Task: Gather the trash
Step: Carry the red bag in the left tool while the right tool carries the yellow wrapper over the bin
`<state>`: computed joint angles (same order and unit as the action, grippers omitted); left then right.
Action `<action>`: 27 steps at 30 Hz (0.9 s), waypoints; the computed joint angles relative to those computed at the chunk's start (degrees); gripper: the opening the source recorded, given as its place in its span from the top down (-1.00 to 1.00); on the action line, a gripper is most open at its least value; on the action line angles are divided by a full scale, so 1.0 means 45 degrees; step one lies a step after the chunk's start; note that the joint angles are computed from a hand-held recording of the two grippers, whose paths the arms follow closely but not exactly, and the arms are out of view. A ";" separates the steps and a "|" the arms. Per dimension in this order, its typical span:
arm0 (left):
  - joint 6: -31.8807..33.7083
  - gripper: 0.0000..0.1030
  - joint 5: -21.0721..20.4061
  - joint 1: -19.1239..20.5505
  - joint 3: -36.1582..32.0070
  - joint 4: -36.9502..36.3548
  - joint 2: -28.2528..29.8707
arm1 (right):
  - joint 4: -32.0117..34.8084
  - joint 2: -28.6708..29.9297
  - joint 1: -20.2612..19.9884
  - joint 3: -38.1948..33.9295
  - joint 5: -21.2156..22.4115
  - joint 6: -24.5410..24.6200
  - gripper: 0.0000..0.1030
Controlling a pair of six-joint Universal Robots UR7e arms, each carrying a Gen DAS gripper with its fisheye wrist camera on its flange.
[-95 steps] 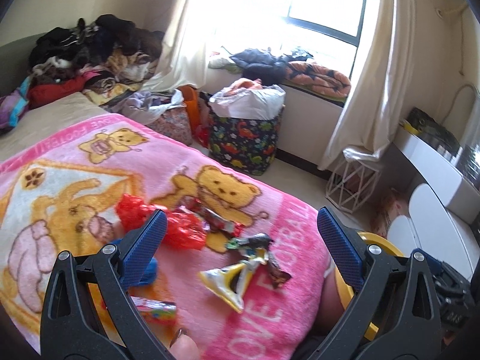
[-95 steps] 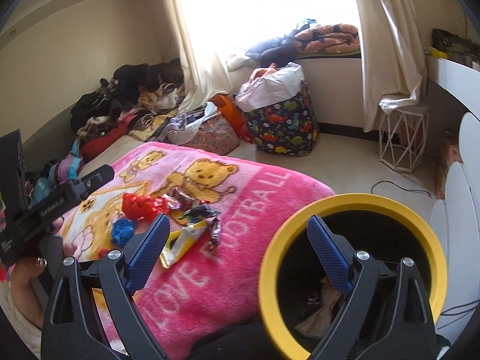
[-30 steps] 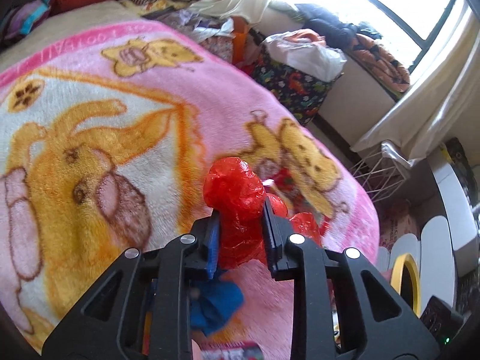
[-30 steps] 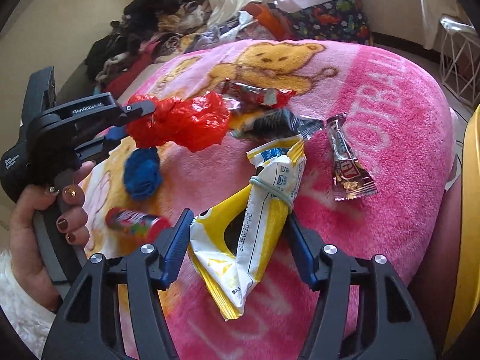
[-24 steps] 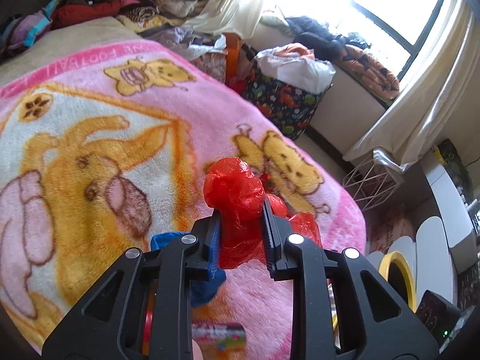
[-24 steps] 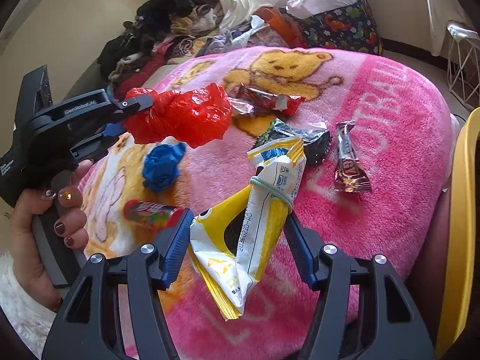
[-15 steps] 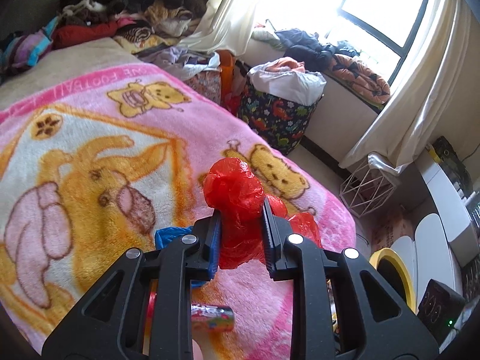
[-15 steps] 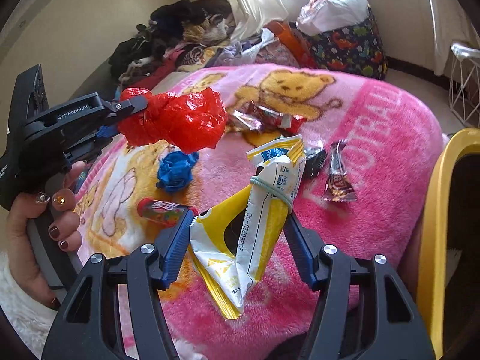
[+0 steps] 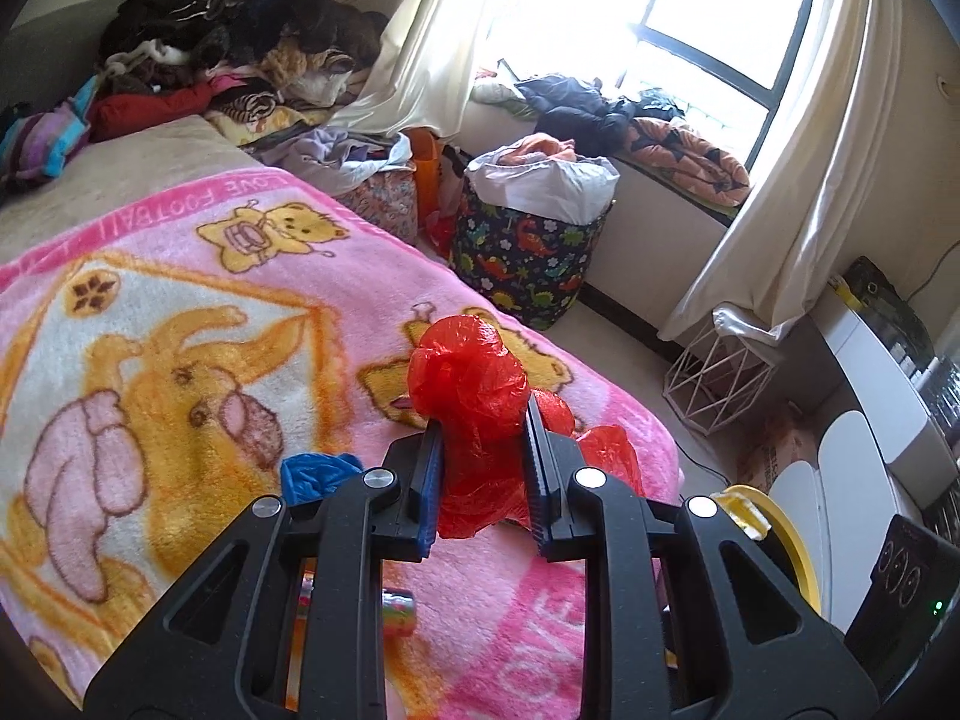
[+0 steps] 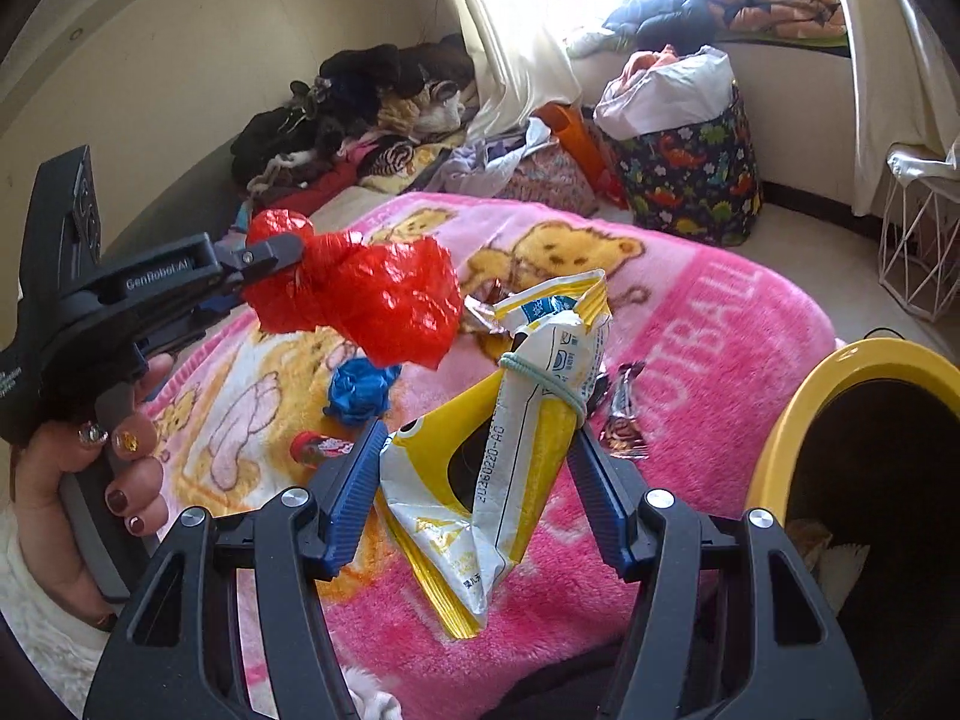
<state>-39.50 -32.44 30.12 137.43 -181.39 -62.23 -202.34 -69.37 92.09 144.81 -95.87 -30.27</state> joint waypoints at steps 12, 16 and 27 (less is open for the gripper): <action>-0.0009 0.67 0.0012 -0.0550 -0.0101 0.0088 0.0242 | -0.0082 -0.1203 -0.0384 0.0399 0.0298 -0.0116 -0.15; -0.0028 0.67 -0.0033 -0.0712 -0.0193 0.0114 0.0399 | -0.0051 -0.1636 -0.0601 0.0506 0.0434 -0.0140 -0.15; 0.0316 0.67 -0.0410 -0.1013 -0.0531 -0.0019 0.0945 | 0.0026 -0.2850 -0.1297 0.0840 0.0601 -0.0273 -0.15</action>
